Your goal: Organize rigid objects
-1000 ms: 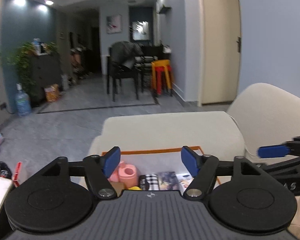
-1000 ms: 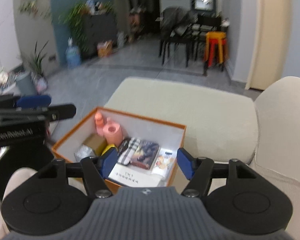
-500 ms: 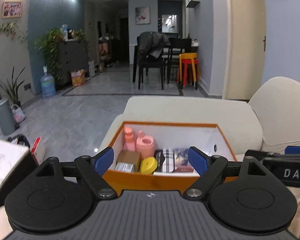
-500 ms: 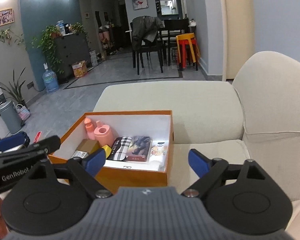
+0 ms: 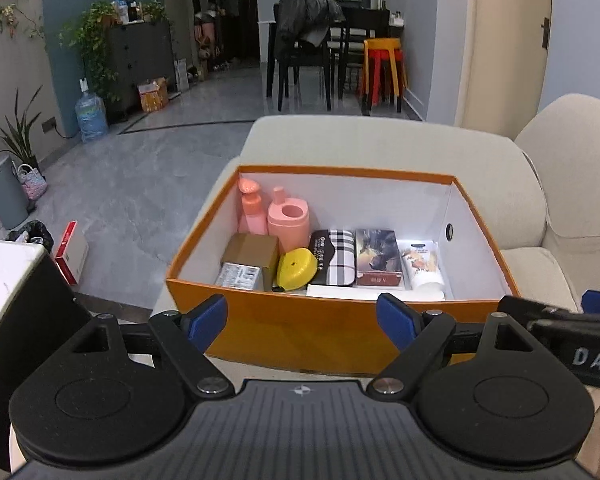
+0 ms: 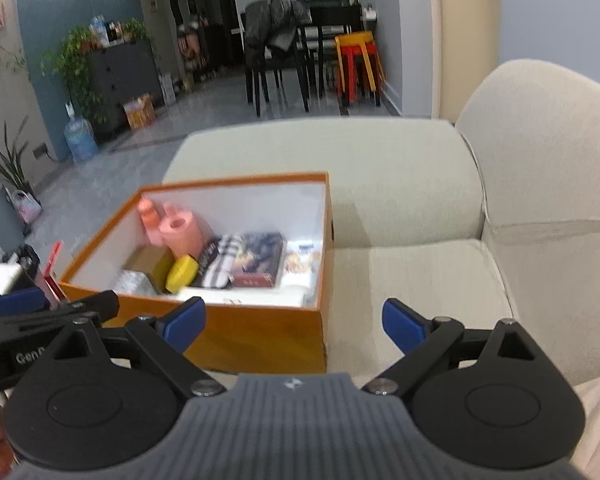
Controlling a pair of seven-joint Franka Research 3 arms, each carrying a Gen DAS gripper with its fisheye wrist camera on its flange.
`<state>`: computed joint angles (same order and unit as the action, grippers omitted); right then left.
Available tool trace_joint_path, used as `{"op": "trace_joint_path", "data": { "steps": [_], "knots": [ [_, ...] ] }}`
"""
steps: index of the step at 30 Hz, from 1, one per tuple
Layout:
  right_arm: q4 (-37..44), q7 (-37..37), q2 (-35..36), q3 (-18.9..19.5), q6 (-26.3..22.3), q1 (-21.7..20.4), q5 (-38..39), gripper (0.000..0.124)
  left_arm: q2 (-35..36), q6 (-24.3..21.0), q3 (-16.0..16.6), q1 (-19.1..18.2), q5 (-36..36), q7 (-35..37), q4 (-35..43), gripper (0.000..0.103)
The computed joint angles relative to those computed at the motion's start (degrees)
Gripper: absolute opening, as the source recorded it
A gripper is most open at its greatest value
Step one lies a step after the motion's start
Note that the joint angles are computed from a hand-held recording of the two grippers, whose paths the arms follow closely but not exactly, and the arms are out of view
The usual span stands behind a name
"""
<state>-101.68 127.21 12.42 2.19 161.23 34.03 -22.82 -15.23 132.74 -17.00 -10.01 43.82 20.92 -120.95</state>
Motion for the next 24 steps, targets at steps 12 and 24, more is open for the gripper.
{"op": "trace_joint_path", "data": {
  "steps": [12, 24],
  "knots": [
    [3.2, -3.2, 3.6, -0.5, -2.7, -0.2, 4.9, 0.093, 2.7, -1.1, 0.5, -0.9, -1.9, 1.4, 2.1, 0.099],
    [3.5, -4.8, 3.9, -0.8, -2.6, 0.1, 5.8, 0.094, 2.6, -1.1, 0.8, -1.1, -2.8, 1.9, 2.4, 0.099]
  ]
}}
